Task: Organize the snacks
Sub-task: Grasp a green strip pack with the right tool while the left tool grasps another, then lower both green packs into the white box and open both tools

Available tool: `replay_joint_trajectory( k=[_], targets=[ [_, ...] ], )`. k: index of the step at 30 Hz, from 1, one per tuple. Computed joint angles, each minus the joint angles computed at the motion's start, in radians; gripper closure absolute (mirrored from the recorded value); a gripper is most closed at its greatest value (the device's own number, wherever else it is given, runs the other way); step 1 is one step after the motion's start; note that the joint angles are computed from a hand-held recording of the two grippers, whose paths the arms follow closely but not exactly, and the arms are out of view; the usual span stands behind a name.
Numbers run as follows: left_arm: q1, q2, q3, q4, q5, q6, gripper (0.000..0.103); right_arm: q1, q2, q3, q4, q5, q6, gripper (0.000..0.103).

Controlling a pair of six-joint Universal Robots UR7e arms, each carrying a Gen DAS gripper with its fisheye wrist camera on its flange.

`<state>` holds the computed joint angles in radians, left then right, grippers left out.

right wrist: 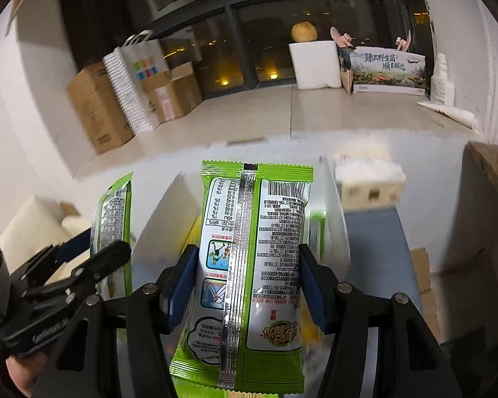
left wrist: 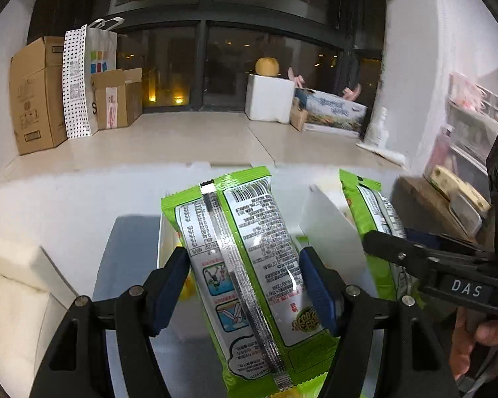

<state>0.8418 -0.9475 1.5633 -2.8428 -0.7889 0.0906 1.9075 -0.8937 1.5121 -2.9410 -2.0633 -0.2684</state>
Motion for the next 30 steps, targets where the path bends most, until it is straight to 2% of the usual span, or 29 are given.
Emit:
replay_joint_trajectory(
  k=[4,8,9,10,11,12,13,15,16,19,21,24,26,28,30],
  targets=[
    [0.027,0.096,-0.141,0.015,0.032,0.082,0.030,-0.012,0.076,-0.134,0.052,-0.004,-0.010,0.040],
    [0.058,0.170,-0.267,0.114,0.031,0.064,0.027,-0.021,0.139,-0.234,0.074,-0.029,-0.030,0.038],
    [0.064,0.184,-0.295,0.146,0.034,0.056,0.025,-0.024,0.151,-0.252,0.079,-0.026,-0.030,0.033],
    [0.071,0.203,-0.338,0.220,0.044,0.015,0.015,-0.026,0.166,-0.276,0.092,-0.035,-0.029,0.029],
    [0.078,0.219,-0.378,0.270,0.052,-0.013,0.002,-0.026,0.181,-0.300,0.121,-0.058,-0.028,0.017],
    [0.080,0.230,-0.396,0.279,0.060,-0.015,0.000,-0.024,0.191,-0.323,0.166,-0.085,-0.022,0.010],
    [0.080,0.236,-0.403,0.286,0.083,-0.011,0.000,-0.025,0.192,-0.335,0.194,-0.096,0.002,0.009],
    [0.084,0.220,-0.397,0.307,0.058,-0.042,0.000,-0.026,0.186,-0.330,0.205,-0.112,0.028,0.008],
    [0.085,0.208,-0.380,0.297,0.045,-0.044,0.000,-0.029,0.175,-0.312,0.189,-0.096,0.022,0.008],
    [0.079,0.199,-0.351,0.252,0.063,-0.012,0.000,-0.030,0.160,-0.286,0.171,-0.102,0.009,0.006],
    [0.077,0.195,-0.341,0.256,0.073,-0.007,0.000,-0.033,0.140,-0.264,0.150,-0.075,0.012,0.000],
    [0.070,0.172,-0.302,0.238,0.082,-0.003,0.000,-0.028,0.087,-0.186,0.093,-0.037,0.004,0.000],
    [0.057,0.136,-0.243,0.209,0.094,-0.002,0.000,-0.021,0.044,-0.116,0.048,-0.011,-0.024,0.000],
    [0.039,0.077,-0.143,0.151,0.100,-0.006,0.000,-0.015,-0.025,0.013,-0.034,0.024,-0.056,0.000],
    [0.015,0.003,-0.016,0.096,0.110,-0.039,0.000,-0.005,-0.081,0.129,-0.076,0.004,-0.061,0.000]
  ],
)
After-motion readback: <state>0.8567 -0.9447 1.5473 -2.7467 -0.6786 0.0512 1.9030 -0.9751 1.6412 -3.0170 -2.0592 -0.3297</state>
